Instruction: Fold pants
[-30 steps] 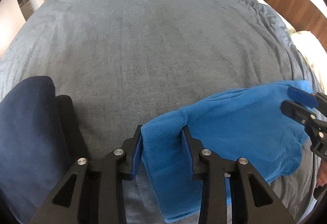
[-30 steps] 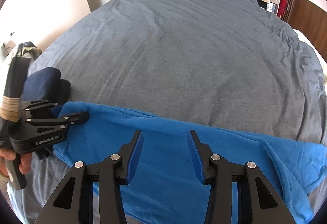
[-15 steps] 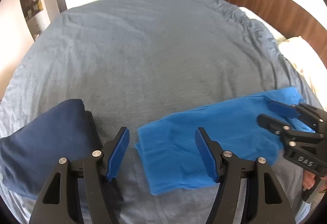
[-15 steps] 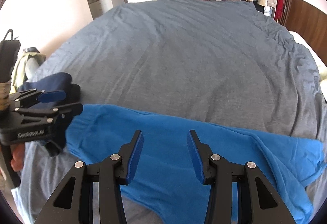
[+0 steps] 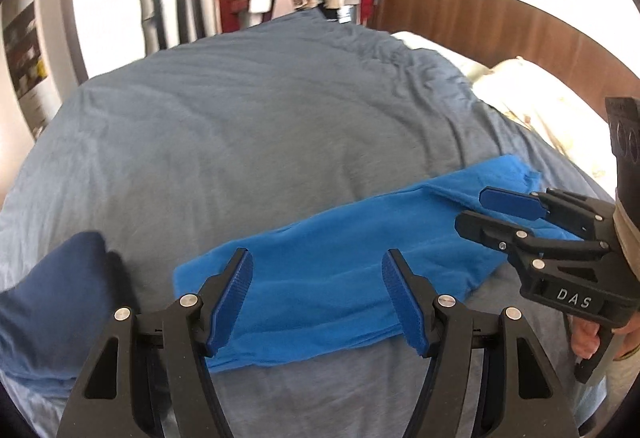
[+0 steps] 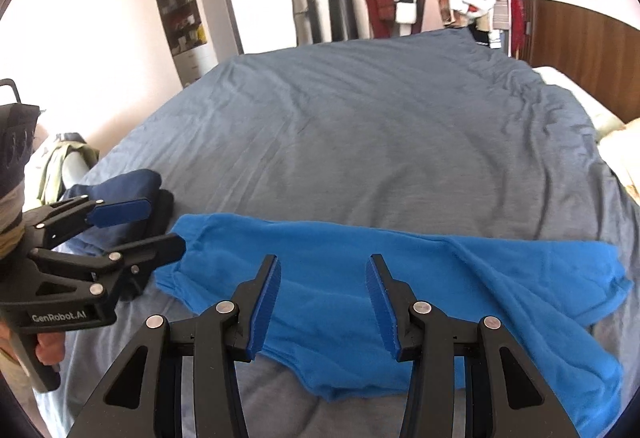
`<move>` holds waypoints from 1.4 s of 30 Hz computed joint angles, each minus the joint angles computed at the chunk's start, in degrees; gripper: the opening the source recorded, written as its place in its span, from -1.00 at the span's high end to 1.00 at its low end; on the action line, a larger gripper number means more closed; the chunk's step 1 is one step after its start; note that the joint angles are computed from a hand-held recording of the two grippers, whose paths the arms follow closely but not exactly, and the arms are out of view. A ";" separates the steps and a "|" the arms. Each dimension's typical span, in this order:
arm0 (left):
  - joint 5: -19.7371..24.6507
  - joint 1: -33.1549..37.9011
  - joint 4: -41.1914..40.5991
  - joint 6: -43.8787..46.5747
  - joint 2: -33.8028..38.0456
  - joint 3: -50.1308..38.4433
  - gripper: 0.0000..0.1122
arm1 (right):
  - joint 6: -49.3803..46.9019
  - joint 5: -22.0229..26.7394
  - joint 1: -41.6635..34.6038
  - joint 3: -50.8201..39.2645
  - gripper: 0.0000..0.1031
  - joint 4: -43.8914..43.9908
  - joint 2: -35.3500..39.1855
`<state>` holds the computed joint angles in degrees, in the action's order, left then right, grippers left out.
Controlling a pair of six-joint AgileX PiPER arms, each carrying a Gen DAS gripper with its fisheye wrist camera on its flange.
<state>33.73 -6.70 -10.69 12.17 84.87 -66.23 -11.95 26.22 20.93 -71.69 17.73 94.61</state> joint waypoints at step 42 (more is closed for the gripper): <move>9.80 -46.73 17.08 10.77 34.09 -35.23 -0.10 | -18.12 21.59 -55.38 13.62 0.13 0.85 -13.51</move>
<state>43.53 -53.44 6.39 22.94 118.96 -101.46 -30.07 47.81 -34.45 -58.07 18.59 81.09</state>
